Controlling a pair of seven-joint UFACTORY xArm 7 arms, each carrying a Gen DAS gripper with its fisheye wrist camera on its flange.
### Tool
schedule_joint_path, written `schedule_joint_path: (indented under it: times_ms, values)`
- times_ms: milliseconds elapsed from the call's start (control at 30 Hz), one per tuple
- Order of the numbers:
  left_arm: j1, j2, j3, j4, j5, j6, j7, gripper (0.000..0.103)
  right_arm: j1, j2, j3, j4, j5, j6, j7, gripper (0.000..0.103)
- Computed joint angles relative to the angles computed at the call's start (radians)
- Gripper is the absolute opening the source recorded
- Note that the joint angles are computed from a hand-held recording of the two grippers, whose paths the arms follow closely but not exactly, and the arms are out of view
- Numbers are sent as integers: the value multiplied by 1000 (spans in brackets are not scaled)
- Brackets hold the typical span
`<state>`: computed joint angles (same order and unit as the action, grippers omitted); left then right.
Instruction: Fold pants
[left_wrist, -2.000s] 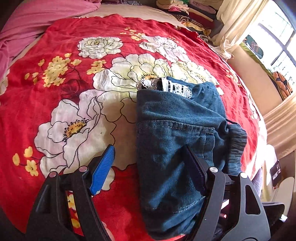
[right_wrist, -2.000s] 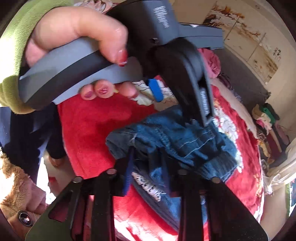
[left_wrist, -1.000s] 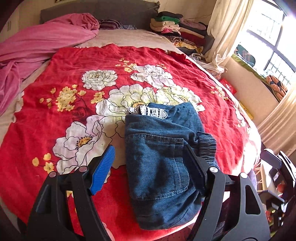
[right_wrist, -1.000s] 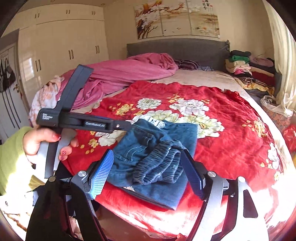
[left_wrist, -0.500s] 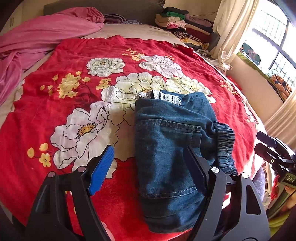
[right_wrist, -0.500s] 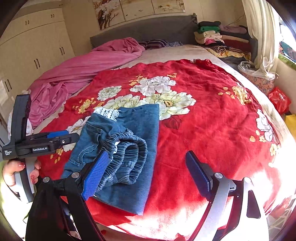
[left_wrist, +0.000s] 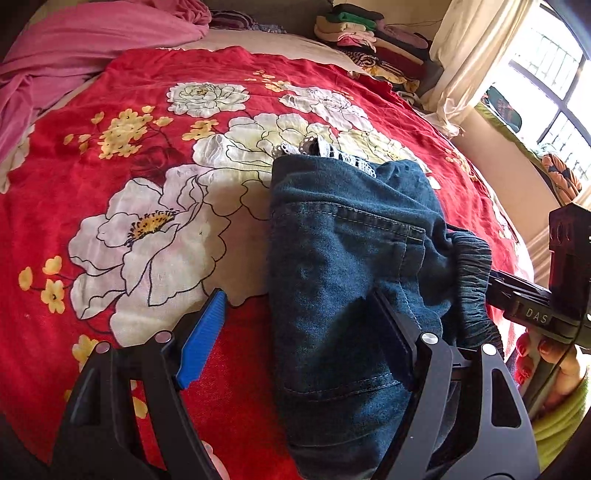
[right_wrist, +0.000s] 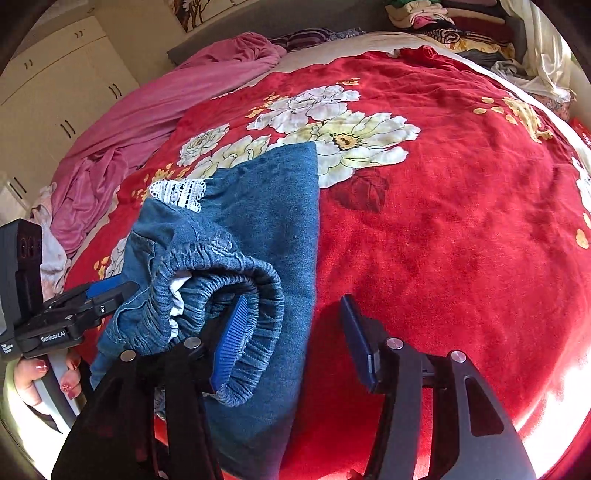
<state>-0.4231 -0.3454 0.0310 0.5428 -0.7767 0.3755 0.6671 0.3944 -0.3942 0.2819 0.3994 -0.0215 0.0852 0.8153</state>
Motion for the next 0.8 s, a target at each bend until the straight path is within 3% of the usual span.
schedule_joint_path:
  times_ms: [400,500,633,700,800]
  values:
    - [0,33,-11,18,-17,-18,4,70,93,90,-108,29,83,-79,-117,50]
    - [-5,42,-12,22,-32,-25,12,70,177,101,-179,26,134,-113,-175,36]
    - [-6,39,-16,24,-43,-17,14,64,124,91,-113,16,132,-137,-156,28]
    - [-15,34,-14,25,-61,-4,27,52,84,85,-70,14,119,-138,-133,27]
    - [-16,36,-24,28,-63,-4,31,51,41,75,-27,14,95,-130,-106,26]
